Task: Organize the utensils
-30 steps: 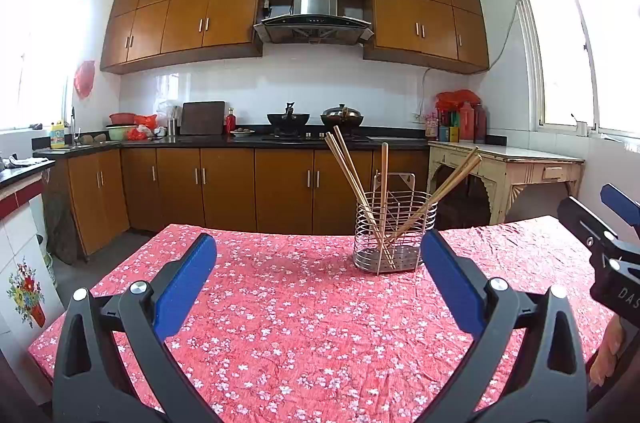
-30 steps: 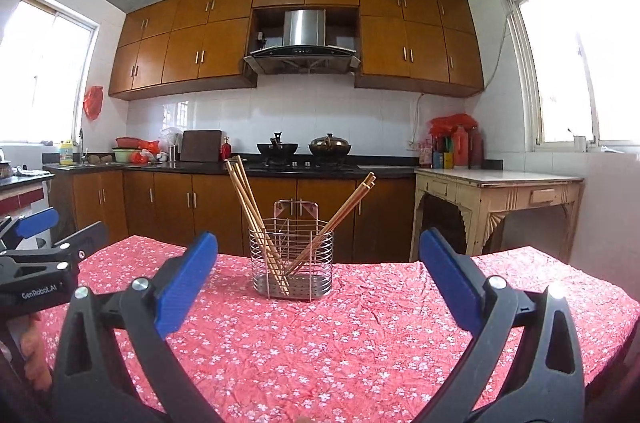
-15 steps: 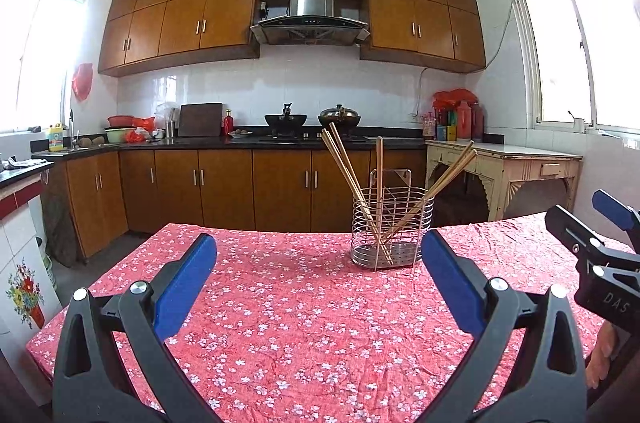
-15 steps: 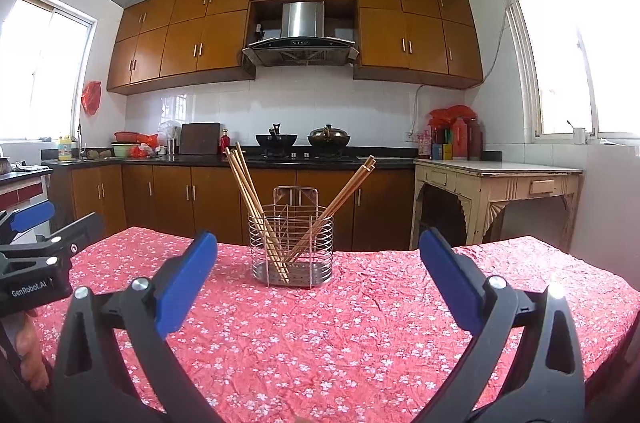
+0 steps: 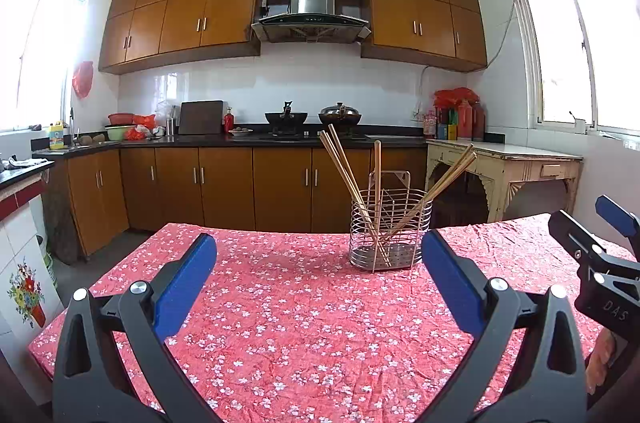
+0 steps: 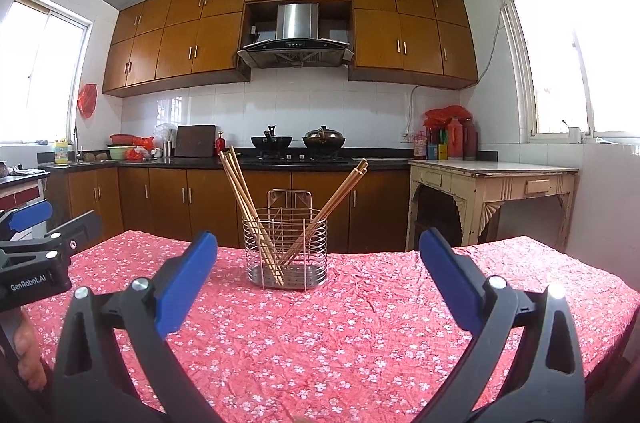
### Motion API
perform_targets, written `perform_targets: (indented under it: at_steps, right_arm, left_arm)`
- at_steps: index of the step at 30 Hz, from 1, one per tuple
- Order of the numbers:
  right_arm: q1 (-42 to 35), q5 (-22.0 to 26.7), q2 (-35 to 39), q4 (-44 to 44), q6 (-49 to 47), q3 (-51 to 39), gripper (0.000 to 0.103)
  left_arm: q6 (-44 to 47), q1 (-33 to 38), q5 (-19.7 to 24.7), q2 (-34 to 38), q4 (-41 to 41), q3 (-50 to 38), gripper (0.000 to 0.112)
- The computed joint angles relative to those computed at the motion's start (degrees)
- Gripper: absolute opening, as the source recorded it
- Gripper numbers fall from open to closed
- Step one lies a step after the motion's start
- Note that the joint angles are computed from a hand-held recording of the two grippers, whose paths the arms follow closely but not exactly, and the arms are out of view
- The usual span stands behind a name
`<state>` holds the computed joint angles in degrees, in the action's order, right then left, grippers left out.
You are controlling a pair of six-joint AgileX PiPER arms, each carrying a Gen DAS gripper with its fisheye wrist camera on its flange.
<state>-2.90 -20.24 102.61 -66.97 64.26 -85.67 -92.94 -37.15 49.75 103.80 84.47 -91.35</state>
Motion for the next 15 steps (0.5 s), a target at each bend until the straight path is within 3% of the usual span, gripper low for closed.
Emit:
perform_targets:
  at_steps: [15]
  right_arm:
    - [-0.48, -0.6, 0.48, -1.8, 2.08, -0.75, 0.099]
  left_arm:
    - [0.24, 0.02, -0.06, 0.3, -0.58, -0.66, 0.101]
